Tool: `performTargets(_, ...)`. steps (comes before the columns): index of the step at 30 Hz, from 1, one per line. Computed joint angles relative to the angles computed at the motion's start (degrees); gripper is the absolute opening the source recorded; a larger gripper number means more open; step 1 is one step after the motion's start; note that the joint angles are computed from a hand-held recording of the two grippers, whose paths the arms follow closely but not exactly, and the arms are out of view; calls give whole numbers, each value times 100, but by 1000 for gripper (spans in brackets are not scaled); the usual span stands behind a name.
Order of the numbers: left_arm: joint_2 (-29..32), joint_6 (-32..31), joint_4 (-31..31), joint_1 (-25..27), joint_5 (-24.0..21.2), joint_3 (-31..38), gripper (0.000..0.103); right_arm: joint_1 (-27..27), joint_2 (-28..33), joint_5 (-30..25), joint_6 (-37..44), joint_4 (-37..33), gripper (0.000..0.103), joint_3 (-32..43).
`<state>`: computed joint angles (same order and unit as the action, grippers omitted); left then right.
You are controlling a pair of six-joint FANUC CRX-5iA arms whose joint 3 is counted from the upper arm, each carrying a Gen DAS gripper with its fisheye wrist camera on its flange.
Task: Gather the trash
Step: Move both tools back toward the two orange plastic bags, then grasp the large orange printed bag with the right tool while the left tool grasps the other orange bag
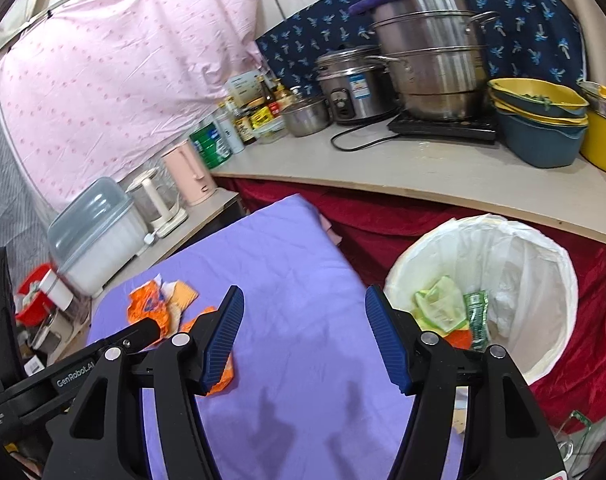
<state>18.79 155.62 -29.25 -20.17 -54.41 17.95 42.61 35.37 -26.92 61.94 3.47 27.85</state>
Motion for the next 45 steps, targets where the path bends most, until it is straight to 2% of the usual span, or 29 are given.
performTargets(12, -727, 593, -405, 144, -450, -964, 69, 370, 234, -448, 608, -471, 61, 397)
performTargets(24, -1373, 935, -350, 521, -382, -1847, 69, 680, 745, -1049, 1000, -751, 61, 1078)
performTargets(35, -1509, 828, -135, 970, -133, -2216, 69, 842, 1619, -1947, 1348, -1083, 61, 2347)
performTargets(45, -1366, 622, 82, 1274, 88, -2279, 69, 914, 2388, -2548, 1407, -988, 61, 3464)
